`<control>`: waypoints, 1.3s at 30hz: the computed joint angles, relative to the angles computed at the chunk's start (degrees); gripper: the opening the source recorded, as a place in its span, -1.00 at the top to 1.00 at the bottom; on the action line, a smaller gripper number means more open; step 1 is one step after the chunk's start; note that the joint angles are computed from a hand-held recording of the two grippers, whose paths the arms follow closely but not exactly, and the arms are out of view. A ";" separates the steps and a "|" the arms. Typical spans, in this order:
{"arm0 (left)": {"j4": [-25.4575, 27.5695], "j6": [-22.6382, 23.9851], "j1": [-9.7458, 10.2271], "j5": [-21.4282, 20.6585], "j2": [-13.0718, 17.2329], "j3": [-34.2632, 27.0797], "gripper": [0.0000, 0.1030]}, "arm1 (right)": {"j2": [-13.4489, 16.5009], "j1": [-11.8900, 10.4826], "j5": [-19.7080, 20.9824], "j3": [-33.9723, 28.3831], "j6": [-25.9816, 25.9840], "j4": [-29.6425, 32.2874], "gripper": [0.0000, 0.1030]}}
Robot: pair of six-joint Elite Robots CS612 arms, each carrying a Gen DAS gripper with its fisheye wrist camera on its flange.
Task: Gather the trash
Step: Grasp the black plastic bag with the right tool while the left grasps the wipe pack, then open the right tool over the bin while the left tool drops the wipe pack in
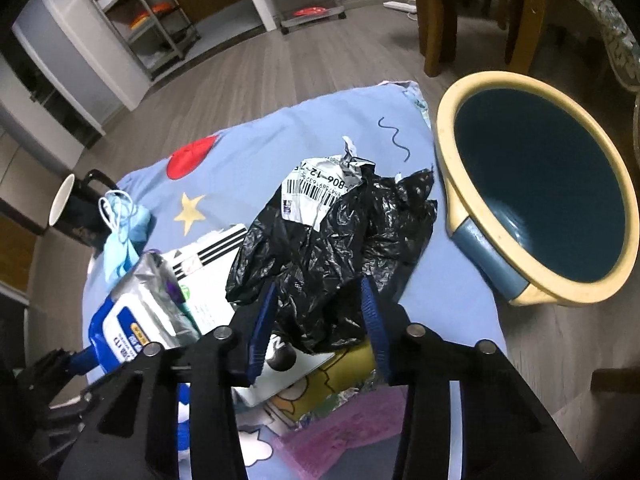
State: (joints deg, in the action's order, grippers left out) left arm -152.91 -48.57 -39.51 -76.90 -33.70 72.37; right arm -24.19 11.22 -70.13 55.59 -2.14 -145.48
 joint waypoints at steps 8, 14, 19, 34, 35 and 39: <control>-2.65 2.34 -0.96 3.46 -1.23 1.36 0.71 | -0.89 0.07 1.03 1.04 -1.23 -1.75 0.54; -5.03 5.18 -1.63 6.22 -2.24 2.00 0.86 | -2.44 -0.13 1.57 3.01 -2.96 -3.91 0.68; -1.13 8.44 -2.72 10.08 -3.33 1.43 0.90 | -4.57 -0.73 3.60 6.10 -4.43 -7.56 0.72; 0.34 13.94 -4.38 17.06 -7.22 -0.19 0.93 | -9.29 -3.85 9.88 8.60 -4.34 -7.05 0.74; -0.81 14.05 -4.28 16.69 -7.15 -0.31 0.93 | -9.35 -4.01 10.02 8.31 -4.36 -6.14 0.74; -5.10 14.70 -3.84 13.80 -6.48 -1.26 0.93 | -9.73 -4.56 9.35 6.57 -7.17 -4.12 0.74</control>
State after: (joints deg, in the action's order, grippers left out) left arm -158.01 -33.87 -43.35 -63.10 -40.17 71.11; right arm -33.92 6.66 -60.78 62.15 -9.31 -149.60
